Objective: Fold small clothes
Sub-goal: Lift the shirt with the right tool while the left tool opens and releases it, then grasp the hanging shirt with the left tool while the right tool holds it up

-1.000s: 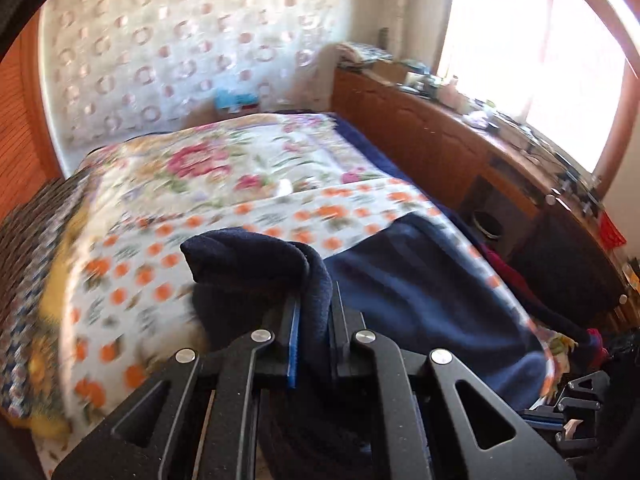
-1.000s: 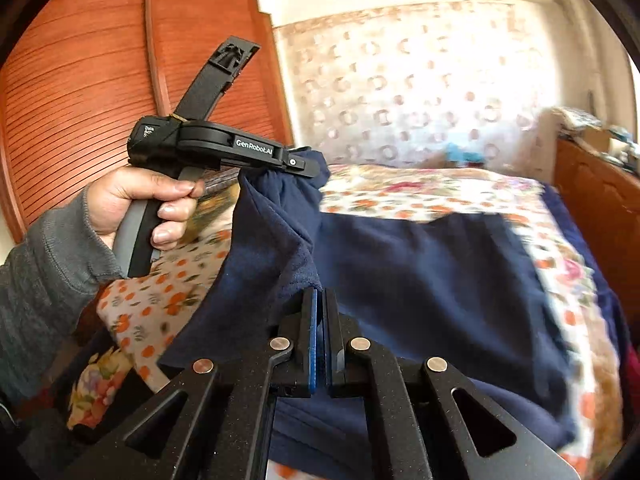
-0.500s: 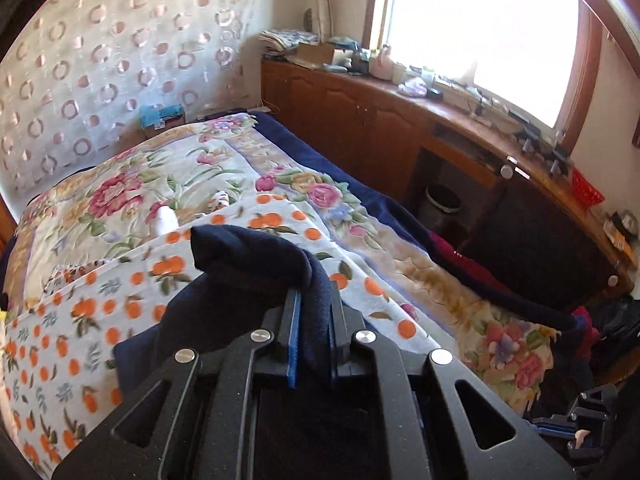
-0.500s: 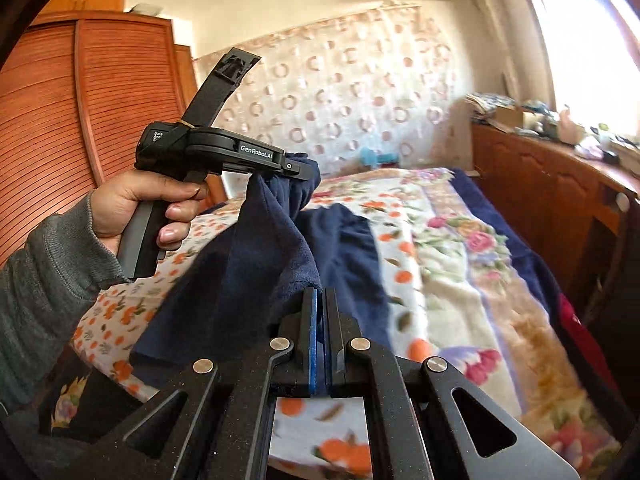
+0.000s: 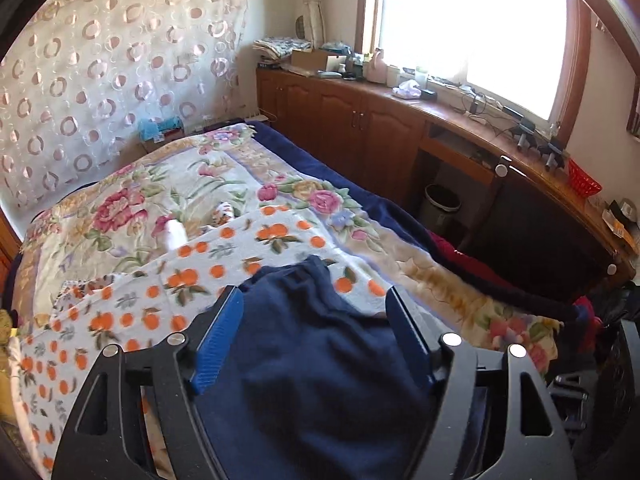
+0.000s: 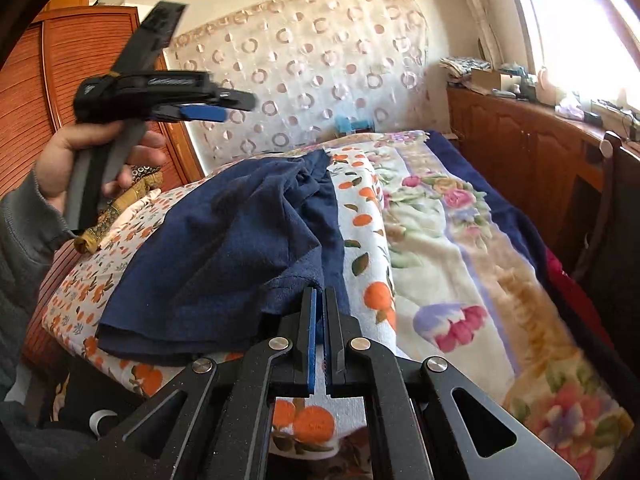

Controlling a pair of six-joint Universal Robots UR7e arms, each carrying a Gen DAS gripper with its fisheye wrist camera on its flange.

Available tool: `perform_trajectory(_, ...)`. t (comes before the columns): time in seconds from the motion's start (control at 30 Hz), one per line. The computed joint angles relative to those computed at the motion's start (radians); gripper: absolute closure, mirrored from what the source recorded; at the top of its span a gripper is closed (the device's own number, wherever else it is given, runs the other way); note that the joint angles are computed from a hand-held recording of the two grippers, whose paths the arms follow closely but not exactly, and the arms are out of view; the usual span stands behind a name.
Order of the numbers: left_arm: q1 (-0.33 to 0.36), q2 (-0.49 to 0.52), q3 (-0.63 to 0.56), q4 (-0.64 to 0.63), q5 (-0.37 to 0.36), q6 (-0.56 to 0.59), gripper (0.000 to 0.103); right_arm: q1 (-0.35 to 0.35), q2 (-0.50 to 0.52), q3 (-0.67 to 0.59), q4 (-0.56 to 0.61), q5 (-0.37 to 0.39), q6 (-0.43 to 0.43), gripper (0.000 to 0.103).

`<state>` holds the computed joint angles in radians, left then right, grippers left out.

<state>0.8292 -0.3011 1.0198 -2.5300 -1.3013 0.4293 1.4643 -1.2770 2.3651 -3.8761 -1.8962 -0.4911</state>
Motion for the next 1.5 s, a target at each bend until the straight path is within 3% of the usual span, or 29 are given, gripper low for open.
perform_trajectory(0.23,0.066,-0.081,0.13,-0.036,0.051,0.012,0.026,-0.001,-0.037,0.037,-0.013,-0.028,0.027,0.101)
perform_trajectory(0.33,0.096,-0.116,0.198,-0.072,0.073,0.001,0.027,-0.01,-0.049,0.034,-0.007,-0.005,0.042,0.095)
perform_trajectory(0.43,0.119,-0.155,0.272,-0.101,0.078,-0.014,0.027,-0.01,-0.046,0.013,0.032,0.027,0.04,0.072)
perform_trajectory(0.5,0.125,-0.179,0.323,-0.125,0.08,-0.015,0.027,0.006,-0.023,-0.008,0.037,0.026,0.017,0.049)
perform_trajectory(0.6,0.13,-0.223,0.412,-0.173,0.07,-0.018,0.027,0.022,0.025,-0.053,0.056,0.002,-0.009,0.044)
perform_trajectory(0.8,0.119,-0.291,0.56,-0.228,0.027,-0.036,0.027,0.053,0.088,-0.141,0.168,-0.167,-0.004,0.044)
perform_trajectory(0.9,0.121,-0.32,0.62,-0.255,0.005,-0.075,0.026,0.035,0.058,-0.138,0.246,-0.155,0.039,0.044)
perform_trajectory(1.07,0.12,-0.351,0.679,-0.271,-0.018,-0.113,0.027,0.041,0.033,-0.13,0.29,-0.149,0.034,0.044)
perform_trajectory(1.13,0.119,-0.363,0.697,-0.271,-0.031,-0.119,0.027,0.051,0.032,-0.131,0.312,-0.153,0.029,0.057)
perform_trajectory(1.2,0.12,-0.374,0.717,-0.275,-0.038,-0.132,0.027,0.054,0.027,-0.122,0.333,-0.144,0.024,0.087)
perform_trajectory(1.33,0.122,-0.392,0.747,-0.253,-0.041,-0.154,0.027,0.047,-0.041,-0.07,0.328,-0.016,0.017,0.092)
perform_trajectory(1.5,0.124,-0.404,0.783,-0.274,-0.065,-0.178,0.03,0.073,-0.088,-0.04,0.286,-0.035,-0.001,0.092)
